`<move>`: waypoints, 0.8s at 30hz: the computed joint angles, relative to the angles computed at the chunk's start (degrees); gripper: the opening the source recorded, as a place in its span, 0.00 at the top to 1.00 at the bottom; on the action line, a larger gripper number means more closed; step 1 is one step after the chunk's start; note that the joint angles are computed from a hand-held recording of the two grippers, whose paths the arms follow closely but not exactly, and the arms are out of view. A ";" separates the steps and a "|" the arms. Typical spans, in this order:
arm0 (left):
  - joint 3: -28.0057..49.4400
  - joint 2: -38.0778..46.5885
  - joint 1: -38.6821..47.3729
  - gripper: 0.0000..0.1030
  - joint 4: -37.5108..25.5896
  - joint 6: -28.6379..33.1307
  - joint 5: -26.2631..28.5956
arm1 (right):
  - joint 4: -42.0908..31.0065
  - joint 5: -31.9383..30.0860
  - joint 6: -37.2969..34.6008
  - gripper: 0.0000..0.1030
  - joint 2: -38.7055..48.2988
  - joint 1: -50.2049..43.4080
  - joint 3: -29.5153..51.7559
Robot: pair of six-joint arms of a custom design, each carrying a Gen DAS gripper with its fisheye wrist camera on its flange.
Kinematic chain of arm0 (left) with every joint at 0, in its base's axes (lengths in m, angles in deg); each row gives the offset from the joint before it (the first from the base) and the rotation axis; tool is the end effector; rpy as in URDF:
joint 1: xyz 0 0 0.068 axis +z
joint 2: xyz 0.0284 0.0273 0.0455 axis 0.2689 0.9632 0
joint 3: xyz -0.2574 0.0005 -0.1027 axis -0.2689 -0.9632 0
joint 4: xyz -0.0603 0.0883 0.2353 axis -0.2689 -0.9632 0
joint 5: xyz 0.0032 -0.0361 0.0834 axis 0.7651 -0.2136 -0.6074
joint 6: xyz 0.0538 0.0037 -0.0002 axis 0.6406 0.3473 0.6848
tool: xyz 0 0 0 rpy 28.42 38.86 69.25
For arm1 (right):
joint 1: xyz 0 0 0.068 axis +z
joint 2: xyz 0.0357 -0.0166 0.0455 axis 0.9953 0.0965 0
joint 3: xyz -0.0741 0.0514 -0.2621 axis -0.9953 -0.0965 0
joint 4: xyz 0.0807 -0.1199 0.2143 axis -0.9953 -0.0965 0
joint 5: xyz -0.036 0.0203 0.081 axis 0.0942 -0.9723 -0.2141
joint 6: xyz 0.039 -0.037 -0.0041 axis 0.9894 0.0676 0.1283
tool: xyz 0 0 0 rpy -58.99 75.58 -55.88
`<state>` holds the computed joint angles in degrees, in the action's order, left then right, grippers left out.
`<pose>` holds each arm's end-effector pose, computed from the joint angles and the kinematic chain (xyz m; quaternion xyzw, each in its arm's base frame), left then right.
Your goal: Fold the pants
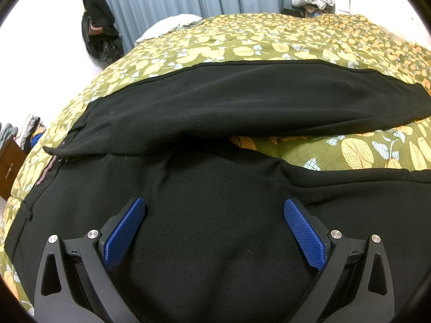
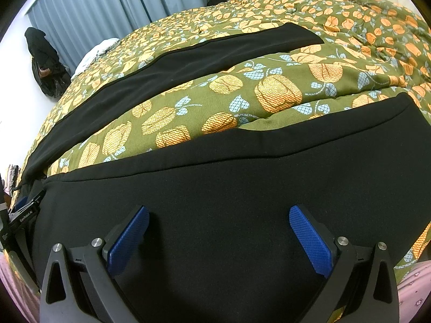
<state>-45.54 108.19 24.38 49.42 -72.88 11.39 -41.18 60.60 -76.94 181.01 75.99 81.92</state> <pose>0.2395 0.0489 0.1219 -0.1958 0.9125 0.1565 0.3234 0.3220 -0.0346 0.1200 -0.0729 0.9523 0.1404 0.2611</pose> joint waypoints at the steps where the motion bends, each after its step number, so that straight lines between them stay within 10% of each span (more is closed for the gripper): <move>1: 0.00 0.00 0.00 0.00 0.00 0.00 0.00 | 0.00 0.00 0.00 0.00 0.00 0.00 0.00; 24: -0.01 -0.01 0.02 0.00 0.00 0.02 0.02 | 0.51 0.29 -1.36 0.00 -0.19 -0.09 -0.51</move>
